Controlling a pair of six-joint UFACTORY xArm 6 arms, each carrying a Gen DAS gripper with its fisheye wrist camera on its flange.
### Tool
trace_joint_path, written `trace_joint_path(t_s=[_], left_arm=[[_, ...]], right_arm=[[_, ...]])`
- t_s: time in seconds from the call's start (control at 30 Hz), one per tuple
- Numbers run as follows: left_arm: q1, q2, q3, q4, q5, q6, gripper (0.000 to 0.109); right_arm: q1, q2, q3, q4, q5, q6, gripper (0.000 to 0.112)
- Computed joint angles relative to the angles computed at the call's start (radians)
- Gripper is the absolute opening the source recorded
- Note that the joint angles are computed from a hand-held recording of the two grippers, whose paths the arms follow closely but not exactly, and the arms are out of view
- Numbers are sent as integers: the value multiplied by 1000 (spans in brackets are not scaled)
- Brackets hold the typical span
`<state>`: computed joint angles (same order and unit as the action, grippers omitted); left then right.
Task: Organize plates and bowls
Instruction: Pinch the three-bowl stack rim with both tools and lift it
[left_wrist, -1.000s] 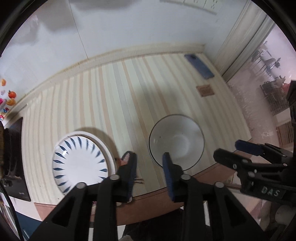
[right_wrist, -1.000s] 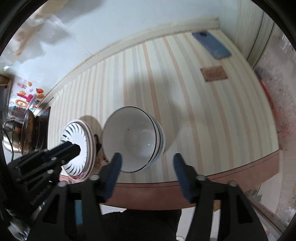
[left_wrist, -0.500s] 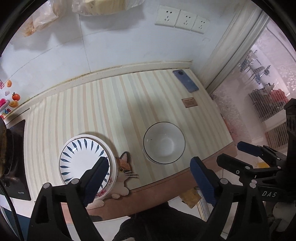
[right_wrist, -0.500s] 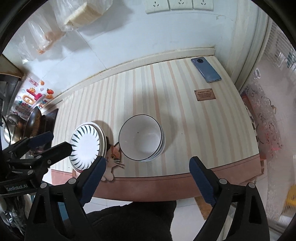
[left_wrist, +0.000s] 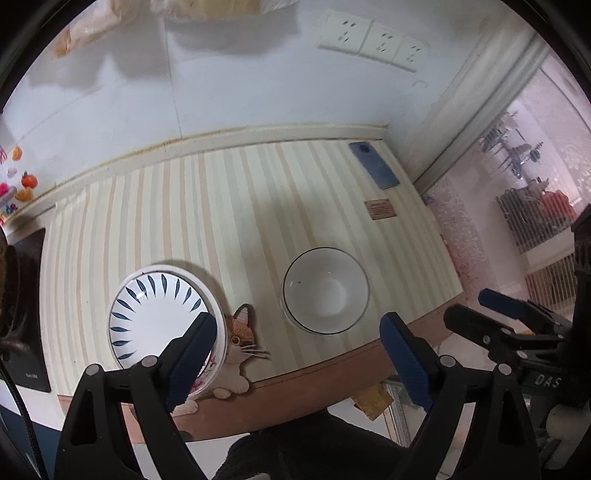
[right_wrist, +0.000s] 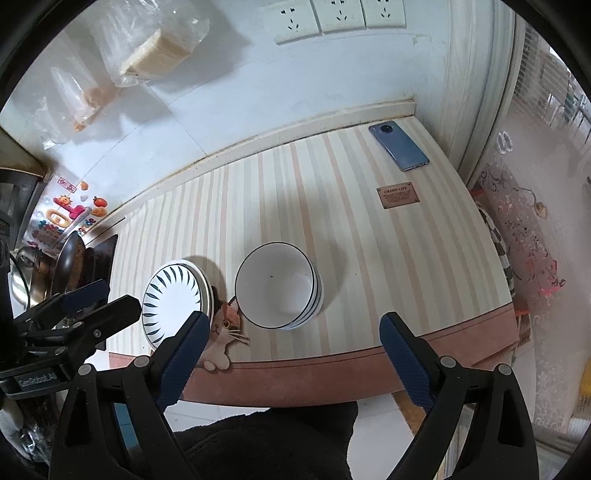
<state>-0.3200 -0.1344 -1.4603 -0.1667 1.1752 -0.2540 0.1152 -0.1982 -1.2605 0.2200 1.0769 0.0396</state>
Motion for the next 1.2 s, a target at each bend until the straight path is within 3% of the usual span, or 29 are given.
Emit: trace_joint_path(t_s=[0.27,0.53,0.7,0.87,1.07,1.2], left_arm=[[43,139,9,-91,-8,-11,90],[67,335,-61,-198,7,7,89],[69,441,-133,-239,57,21,88],[58,483,-153,-252,46,38,71],[61,507,-155,-325,22,63,66],[58,510,-146,-388,-2,95,54]], right_arm=[[-38,158,-31,110,27,-61,96],[-97,393,-71,351,36,-183,96],[-112,503,-106,415,37,-226,96],[-123,598,-164,444,62,-246,96],[-124,650,-194,495,80,-280,96],[-114,661,-208,497,67,-305,87]])
